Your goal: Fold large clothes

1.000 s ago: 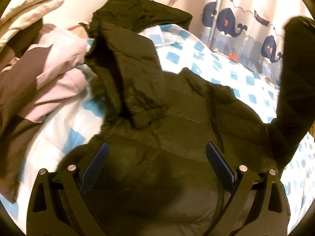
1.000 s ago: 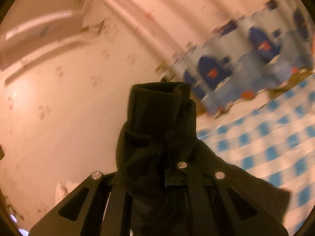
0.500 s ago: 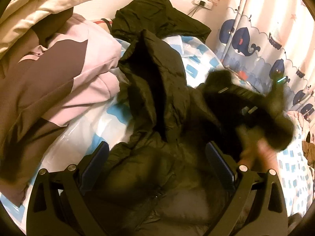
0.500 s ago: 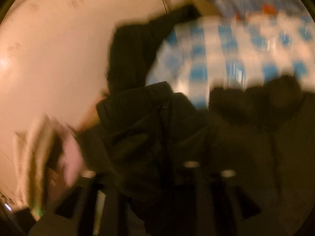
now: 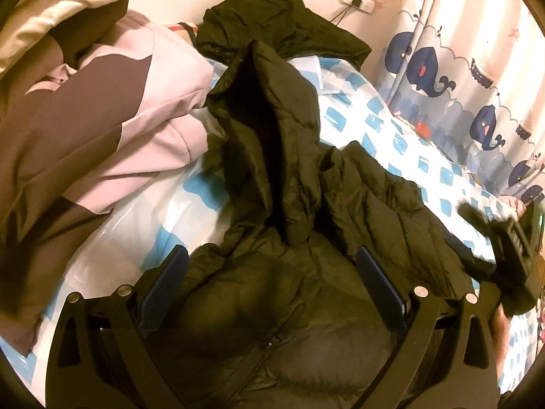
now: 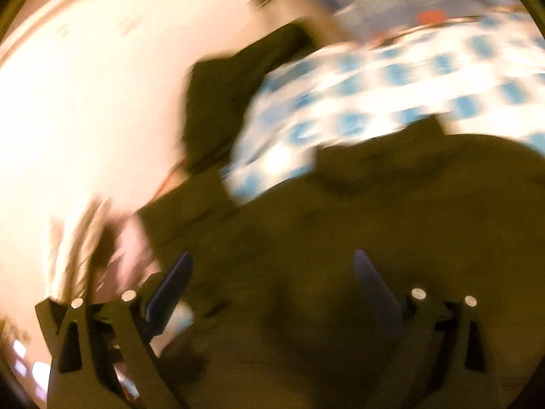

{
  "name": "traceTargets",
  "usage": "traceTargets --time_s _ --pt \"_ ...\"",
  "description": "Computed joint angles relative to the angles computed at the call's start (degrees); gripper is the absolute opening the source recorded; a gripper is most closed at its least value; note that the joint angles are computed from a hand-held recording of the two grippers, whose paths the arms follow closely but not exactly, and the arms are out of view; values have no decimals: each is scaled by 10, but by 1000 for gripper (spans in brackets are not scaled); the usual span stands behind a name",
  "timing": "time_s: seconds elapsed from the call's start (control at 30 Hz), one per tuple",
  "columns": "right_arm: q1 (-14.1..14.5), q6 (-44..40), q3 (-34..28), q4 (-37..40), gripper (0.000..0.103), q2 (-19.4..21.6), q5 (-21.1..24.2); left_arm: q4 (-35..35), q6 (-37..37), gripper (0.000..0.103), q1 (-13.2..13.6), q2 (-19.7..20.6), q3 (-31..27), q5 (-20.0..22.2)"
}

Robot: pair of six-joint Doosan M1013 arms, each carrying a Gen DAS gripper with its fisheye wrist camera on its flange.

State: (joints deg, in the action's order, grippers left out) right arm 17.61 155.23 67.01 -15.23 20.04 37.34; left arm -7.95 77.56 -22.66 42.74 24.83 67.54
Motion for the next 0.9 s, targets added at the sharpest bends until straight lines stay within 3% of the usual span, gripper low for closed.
traceTargets --time_s 0.03,0.07,0.1,0.13,0.17,0.33,0.47,0.53,0.6,0.73,0.83,0.9 --pt "-15 34 24 6 93 -6 48 4 -3 95 0 2 -2 2" --pt "-29 44 50 43 93 -11 67 9 -6 95 1 2 -3 4" --pt "-45 23 73 104 90 -20 55 12 -9 95 2 3 -4 5" --pt "-58 33 109 135 84 -39 13 16 -15 95 3 5 -8 8" --pt "-61 45 122 136 81 -47 -3 18 -20 95 5 7 -10 10" --pt "-48 24 102 97 82 -49 50 1 -29 95 16 18 -26 20" --pt "-33 69 137 34 82 -69 -4 -30 -10 95 20 18 -24 8" --pt "-19 95 165 -26 87 -86 -45 21 14 95 7 2 2 -26" --pt "-9 108 177 -69 89 -89 -56 87 52 95 -11 -16 33 -69" --pt "3 145 195 -144 92 -94 -88 199 206 95 -49 -47 106 -174" --pt "2 166 201 -165 92 -94 -110 369 327 95 -81 -78 209 -305" --pt "1 169 207 -167 93 -97 -126 435 385 95 -90 -89 253 -362"
